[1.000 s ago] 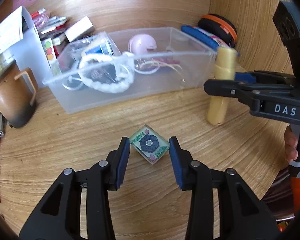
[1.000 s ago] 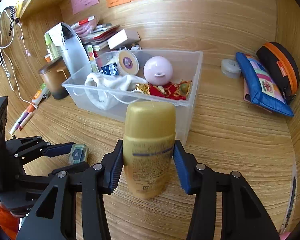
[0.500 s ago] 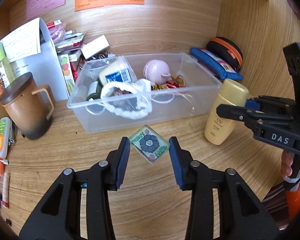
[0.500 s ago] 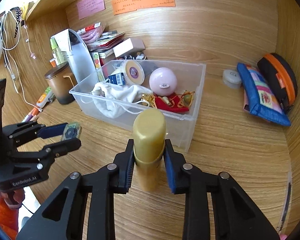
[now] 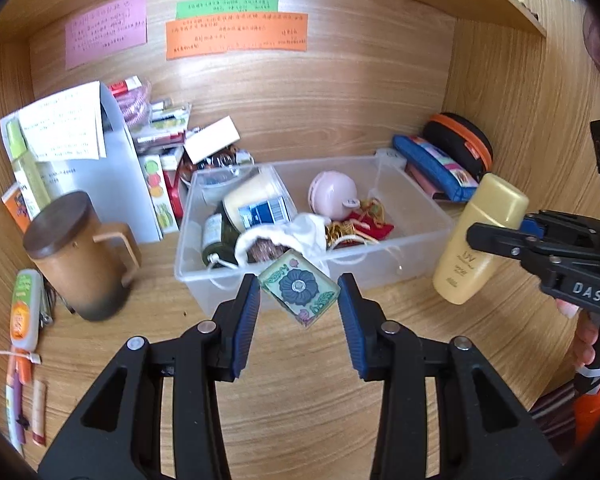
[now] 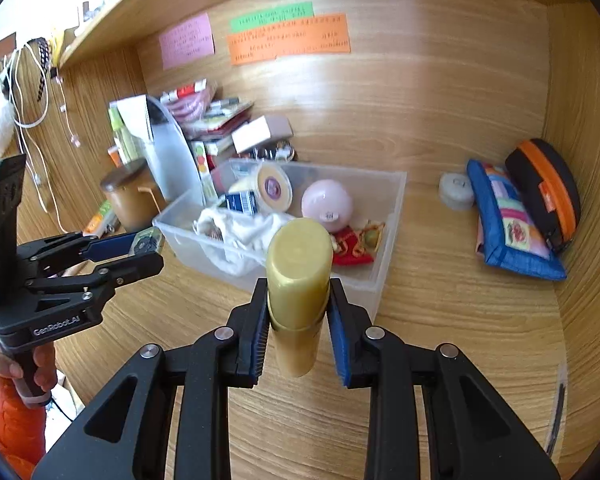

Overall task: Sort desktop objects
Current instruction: 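Carry the sunscreen bottle and green badge over the clear box with both grippers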

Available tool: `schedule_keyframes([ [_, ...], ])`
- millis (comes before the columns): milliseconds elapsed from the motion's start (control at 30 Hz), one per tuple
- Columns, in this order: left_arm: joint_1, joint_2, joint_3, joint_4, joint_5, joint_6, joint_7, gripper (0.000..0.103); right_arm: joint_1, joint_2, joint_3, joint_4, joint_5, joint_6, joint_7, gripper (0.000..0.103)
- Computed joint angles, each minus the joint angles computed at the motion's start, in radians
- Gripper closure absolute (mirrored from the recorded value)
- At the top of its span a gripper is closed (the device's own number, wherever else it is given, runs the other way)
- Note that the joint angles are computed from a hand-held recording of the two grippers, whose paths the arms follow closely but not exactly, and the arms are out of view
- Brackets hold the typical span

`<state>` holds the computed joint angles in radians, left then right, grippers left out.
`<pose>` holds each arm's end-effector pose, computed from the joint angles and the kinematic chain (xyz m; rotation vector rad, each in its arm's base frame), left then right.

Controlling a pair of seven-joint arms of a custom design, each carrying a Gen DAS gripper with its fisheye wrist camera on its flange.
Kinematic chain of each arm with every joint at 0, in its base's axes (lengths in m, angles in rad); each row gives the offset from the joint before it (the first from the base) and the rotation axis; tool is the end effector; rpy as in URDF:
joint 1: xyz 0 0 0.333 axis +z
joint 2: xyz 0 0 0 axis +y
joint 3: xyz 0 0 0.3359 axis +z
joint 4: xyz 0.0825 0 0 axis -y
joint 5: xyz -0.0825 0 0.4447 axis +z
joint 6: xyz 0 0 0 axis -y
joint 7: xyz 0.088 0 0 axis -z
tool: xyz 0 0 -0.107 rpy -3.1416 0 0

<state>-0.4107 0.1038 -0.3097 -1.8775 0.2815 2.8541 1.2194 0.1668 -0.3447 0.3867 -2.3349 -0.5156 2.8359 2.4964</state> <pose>0.5172 -0.4631 0.5572 -1.2062 2.2468 -1.1002 0.4426 0.3220 0.5422 -1.7155 1.5631 -0.6299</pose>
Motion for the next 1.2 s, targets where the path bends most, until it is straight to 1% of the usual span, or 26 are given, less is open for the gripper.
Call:
schedule_keyframes([
  [67, 0.007, 0.004, -0.006, 0.008, -0.031, 0.006, 0.031, 0.063, -0.008, -0.011, 0.003, 0.004, -0.01, 0.012, 0.008, 0.078],
  [133, 0.02, 0.012, -0.018, 0.021, -0.093, 0.011, 0.087, 0.063, -0.015, -0.018, 0.005, 0.007, -0.012, 0.025, 0.008, 0.078],
  [167, 0.02, 0.017, -0.017, 0.029, -0.098, 0.01, 0.093, 0.063, -0.025, -0.021, 0.01, 0.01, -0.017, 0.031, 0.013, 0.078],
  [267, 0.019, 0.036, -0.012, 0.06, -0.101, 0.004, 0.101, 0.063, -0.052, -0.023, 0.03, 0.027, -0.035, 0.038, 0.022, 0.078],
  [400, 0.017, 0.063, -0.007, 0.102, -0.093, -0.004, 0.1, 0.063, -0.071, -0.009, 0.037, 0.051, -0.048, 0.05, 0.028, 0.078],
  [467, 0.014, 0.079, -0.005, 0.124, -0.087, -0.011, 0.099, 0.063, -0.07, -0.002, 0.03, 0.058, -0.044, 0.064, 0.023, 0.078],
  [567, 0.01, 0.109, -0.004, 0.162, -0.077, -0.027, 0.098, 0.063, -0.099, 0.011, 0.049, 0.079, -0.08, 0.059, 0.048, 0.078],
  [733, 0.001, 0.164, -0.002, 0.23, -0.065, -0.065, 0.103, 0.063, -0.101, 0.05, 0.038, 0.114, -0.121, 0.062, 0.071, 0.078],
  [800, -0.002, 0.187, -0.002, 0.259, -0.064, -0.08, 0.111, 0.063, -0.093, 0.07, 0.025, 0.128, -0.138, 0.058, 0.08, 0.078],
  [967, -0.011, 0.245, -0.003, 0.332, -0.067, -0.119, 0.134, 0.063, -0.045, 0.121, -0.036, 0.153, -0.141, 0.057, 0.068, 0.078],
  [1200, -0.028, 0.323, -0.009, 0.419, -0.082, -0.163, 0.179, 0.063, 0.02, 0.177, -0.112, 0.18, -0.116, 0.037, 0.03, 0.078],
])
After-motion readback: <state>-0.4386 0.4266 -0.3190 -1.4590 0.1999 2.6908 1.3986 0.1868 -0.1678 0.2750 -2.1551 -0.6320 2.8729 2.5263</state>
